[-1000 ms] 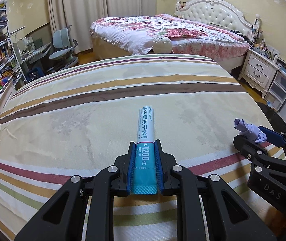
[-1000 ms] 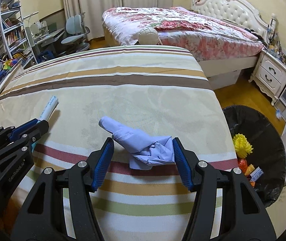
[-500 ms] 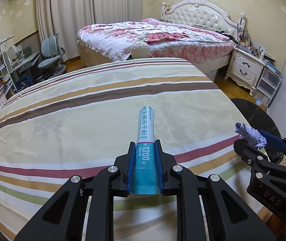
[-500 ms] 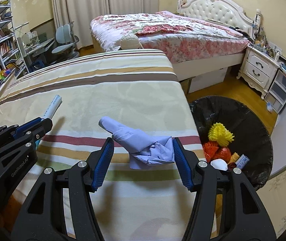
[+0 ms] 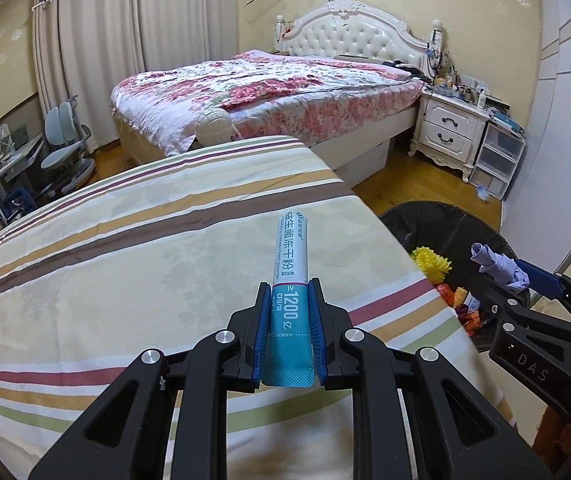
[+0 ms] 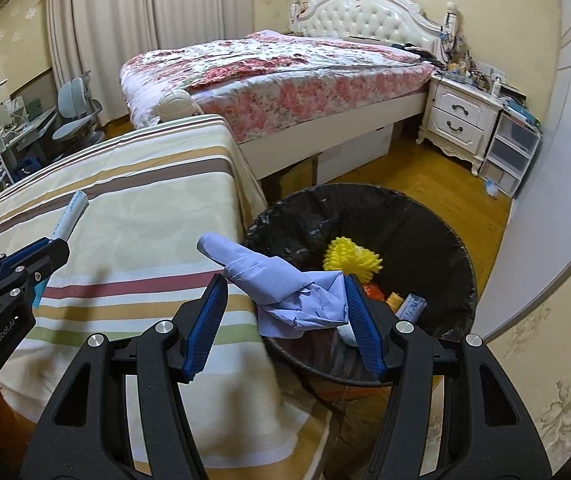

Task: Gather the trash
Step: 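Carry the blue-white tube and lavender cloth over the trash bin, then open the left tool over the bin while the right tool releases the cloth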

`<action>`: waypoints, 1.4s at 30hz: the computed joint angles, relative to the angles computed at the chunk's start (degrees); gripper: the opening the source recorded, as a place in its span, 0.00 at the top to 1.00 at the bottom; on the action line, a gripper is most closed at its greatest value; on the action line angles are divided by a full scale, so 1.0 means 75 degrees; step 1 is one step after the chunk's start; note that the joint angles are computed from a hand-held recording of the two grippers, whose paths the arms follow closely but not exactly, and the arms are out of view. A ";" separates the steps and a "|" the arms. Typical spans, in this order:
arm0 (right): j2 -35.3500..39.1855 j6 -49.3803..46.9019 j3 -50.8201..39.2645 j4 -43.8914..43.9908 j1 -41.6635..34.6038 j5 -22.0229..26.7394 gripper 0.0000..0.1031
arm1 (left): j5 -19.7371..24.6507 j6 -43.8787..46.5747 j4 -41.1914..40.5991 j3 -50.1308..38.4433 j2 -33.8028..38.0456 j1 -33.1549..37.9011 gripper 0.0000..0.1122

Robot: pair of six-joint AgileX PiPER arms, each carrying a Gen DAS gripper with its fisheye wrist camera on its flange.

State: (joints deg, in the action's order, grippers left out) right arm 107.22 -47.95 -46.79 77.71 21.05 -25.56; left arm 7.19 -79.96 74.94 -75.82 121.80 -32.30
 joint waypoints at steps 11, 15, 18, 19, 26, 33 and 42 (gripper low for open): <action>0.0081 0.0899 0.0234 -0.0934 -0.1174 0.0077 0.43 | 0.0604 0.3457 -0.3335 -0.1789 0.0930 -0.0843 0.82; 0.0163 0.1103 0.0218 -0.1215 -0.1565 0.0194 0.43 | 0.0992 0.4606 -0.4403 -0.2719 0.1406 -0.1107 0.82; 0.0237 0.1193 0.0165 -0.1386 -0.1800 0.0274 0.43 | 0.1384 0.5296 -0.4974 -0.3541 0.1858 -0.1271 0.82; 0.0278 0.1202 0.0120 -0.1441 -0.1888 0.0321 0.43 | 0.1501 0.5439 -0.5074 -0.3778 0.1996 -0.1298 0.82; 0.0557 0.1067 -0.0257 -0.1636 -0.2364 0.0611 0.43 | 0.2524 0.6579 -0.6093 -0.5632 0.3059 -0.1381 0.82; 0.0859 0.0742 -0.0685 -0.1496 -0.2633 0.0827 0.43 | 0.3329 0.7182 -0.6696 -0.7047 0.3786 -0.1398 0.82; 0.0965 0.0945 -0.0875 -0.1578 -0.2855 0.0980 0.34 | 0.3915 0.7793 -0.7378 -0.8027 0.4242 -0.1315 0.47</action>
